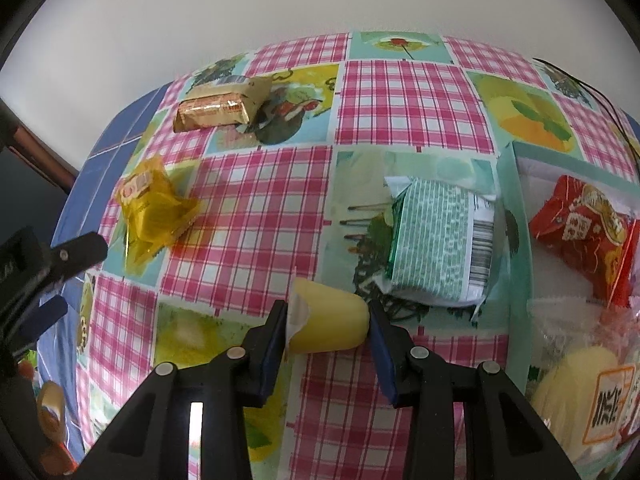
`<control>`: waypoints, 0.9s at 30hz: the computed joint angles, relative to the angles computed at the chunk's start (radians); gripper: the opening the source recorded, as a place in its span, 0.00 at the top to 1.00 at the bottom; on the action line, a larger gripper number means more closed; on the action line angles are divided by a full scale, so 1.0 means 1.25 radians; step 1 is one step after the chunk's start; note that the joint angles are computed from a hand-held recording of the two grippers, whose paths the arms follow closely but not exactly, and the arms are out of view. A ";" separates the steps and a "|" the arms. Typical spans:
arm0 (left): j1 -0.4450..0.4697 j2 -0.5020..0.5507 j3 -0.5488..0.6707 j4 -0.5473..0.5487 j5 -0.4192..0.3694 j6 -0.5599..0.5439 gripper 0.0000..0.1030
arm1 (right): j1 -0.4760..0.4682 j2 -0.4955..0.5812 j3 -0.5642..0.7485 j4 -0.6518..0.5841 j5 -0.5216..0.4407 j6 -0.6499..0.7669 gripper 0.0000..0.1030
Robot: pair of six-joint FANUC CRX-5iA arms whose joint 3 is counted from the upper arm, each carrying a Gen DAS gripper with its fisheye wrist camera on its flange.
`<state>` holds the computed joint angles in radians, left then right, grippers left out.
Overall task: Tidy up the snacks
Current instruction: 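Grasp the cream cup jelly with the right gripper while the left grasps the yellow packet, then carry the yellow packet and cup jelly over the white tray with both grippers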
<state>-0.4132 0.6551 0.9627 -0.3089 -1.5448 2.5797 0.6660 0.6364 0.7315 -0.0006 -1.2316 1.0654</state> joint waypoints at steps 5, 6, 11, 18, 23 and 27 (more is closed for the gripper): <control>0.005 0.020 0.026 -0.008 0.017 0.007 0.01 | -0.007 0.014 0.021 -0.010 0.000 0.012 0.60; 0.005 0.027 0.036 -0.009 0.016 0.005 0.01 | -0.008 0.015 0.021 -0.010 0.001 0.013 0.60; 0.009 0.044 0.056 -0.011 0.042 0.005 0.12 | -0.013 0.025 0.036 -0.011 0.006 0.025 0.60; 0.010 0.078 0.082 -0.013 0.065 -0.009 0.22 | -0.019 0.044 0.060 -0.017 0.015 0.046 0.60; 0.015 0.078 0.065 0.000 0.087 -0.013 0.48 | -0.021 0.042 0.057 -0.020 0.021 0.056 0.60; 0.010 0.090 0.089 -0.003 0.061 -0.026 0.61 | -0.021 0.042 0.059 -0.021 0.018 0.056 0.60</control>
